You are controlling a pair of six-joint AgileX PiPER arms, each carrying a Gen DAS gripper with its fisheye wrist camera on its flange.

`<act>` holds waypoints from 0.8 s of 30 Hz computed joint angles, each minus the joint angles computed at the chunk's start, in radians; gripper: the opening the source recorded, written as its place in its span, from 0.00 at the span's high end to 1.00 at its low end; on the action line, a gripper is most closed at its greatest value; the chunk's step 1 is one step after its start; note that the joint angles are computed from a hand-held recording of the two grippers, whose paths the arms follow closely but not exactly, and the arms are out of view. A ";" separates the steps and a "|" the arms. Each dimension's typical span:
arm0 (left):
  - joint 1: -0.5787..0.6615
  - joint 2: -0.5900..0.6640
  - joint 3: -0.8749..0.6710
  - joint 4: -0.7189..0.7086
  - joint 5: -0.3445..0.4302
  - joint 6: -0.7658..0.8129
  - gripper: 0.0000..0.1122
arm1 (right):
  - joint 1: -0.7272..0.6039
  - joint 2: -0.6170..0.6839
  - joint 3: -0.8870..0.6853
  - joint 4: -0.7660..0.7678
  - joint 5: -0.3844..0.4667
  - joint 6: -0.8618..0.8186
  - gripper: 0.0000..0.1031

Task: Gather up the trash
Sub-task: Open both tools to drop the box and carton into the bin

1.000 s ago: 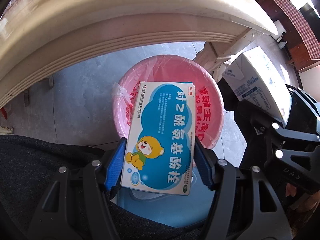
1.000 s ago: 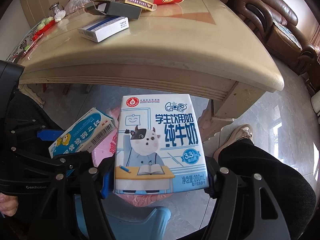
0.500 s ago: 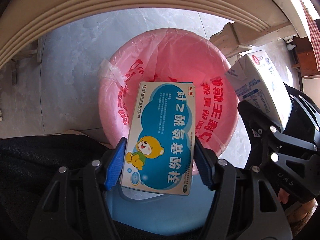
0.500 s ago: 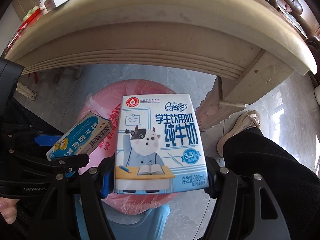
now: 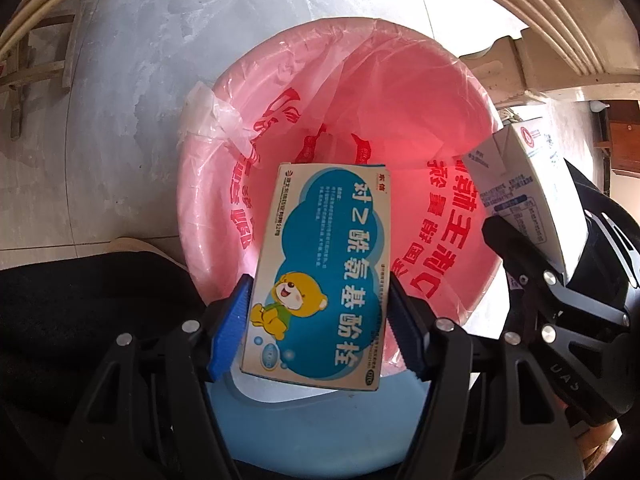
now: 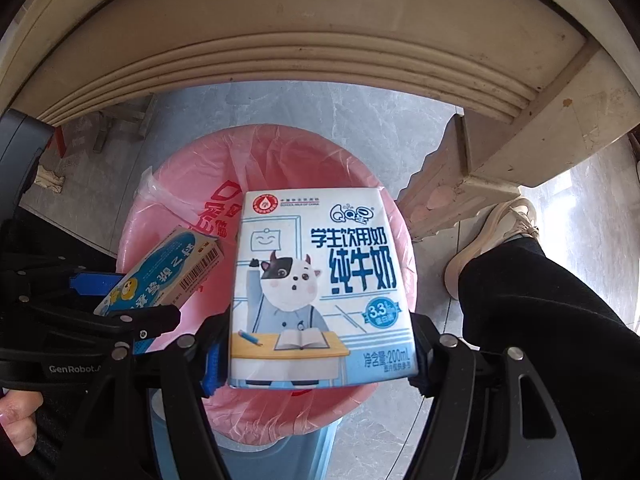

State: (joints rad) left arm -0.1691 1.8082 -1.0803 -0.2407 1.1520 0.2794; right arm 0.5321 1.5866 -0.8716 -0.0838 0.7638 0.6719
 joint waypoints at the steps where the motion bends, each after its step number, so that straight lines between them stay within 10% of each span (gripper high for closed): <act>1: 0.004 0.013 -0.005 -0.003 0.002 0.000 0.43 | 0.001 0.006 -0.002 0.002 -0.001 -0.002 0.36; 24: 0.018 -0.014 -0.015 0.054 -0.024 -0.035 0.34 | 0.031 0.044 -0.030 0.004 0.002 -0.010 0.27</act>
State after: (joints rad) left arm -0.1510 1.7942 -1.0957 -0.1869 1.1275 0.2443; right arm 0.5633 1.6307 -0.9019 -0.0799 0.7660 0.6621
